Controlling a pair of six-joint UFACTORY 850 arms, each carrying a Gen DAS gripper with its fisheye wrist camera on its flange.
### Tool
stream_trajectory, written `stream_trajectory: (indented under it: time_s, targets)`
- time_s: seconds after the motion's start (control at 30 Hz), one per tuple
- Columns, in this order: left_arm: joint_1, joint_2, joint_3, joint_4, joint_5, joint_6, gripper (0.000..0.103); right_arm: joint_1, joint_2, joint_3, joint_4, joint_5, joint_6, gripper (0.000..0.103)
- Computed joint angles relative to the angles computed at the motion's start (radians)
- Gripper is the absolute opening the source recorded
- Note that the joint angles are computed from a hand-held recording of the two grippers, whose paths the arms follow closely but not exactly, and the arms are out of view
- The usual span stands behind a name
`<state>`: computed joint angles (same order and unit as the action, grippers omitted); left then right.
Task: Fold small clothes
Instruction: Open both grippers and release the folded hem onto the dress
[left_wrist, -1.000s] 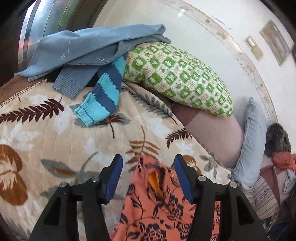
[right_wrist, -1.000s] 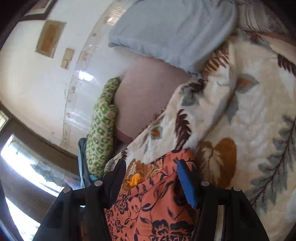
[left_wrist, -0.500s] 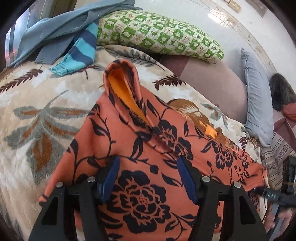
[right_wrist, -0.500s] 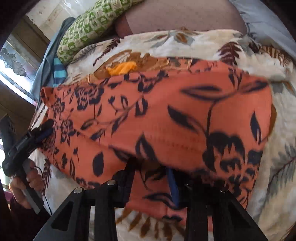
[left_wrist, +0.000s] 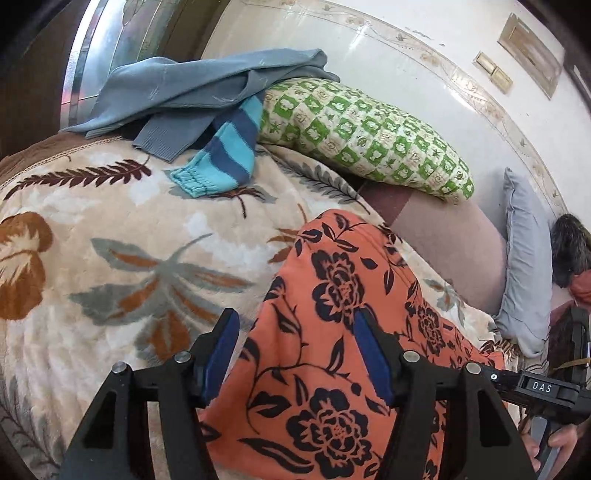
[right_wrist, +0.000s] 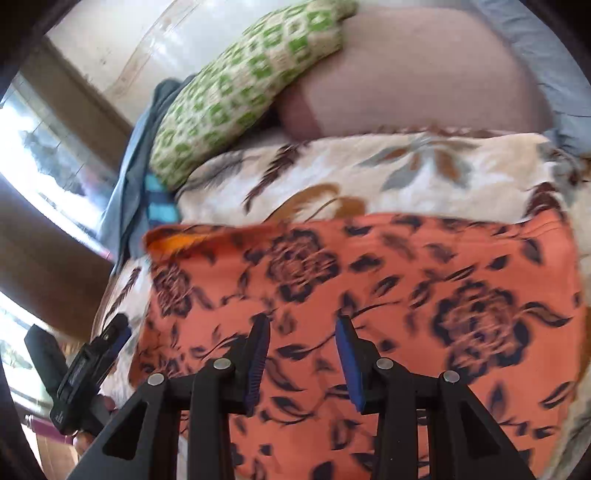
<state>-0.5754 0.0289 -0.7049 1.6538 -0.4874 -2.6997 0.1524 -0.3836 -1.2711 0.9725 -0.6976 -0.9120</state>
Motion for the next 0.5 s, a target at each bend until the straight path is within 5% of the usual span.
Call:
stream_trajectory:
  time_s: [0.23, 0.4, 0.5]
  targets:
    - [0.046, -0.048, -0.015, -0.334, 0.076, 0.372, 0.065, 0.209, -0.177, -0.188, -0.214, 0.103, 0.251, 0.041]
    - [0.034, -0.057, -0.018, -0.356, 0.062, 0.446, 0.065, 0.237, -0.296, -0.364, -0.412, 0.184, 0.557, 0.041]
    - [0.029, -0.037, -0.001, -0.281, 0.049, 0.364, 0.065, 0.213, -0.26, -0.338, -0.328, 0.171, 0.509, 0.041]
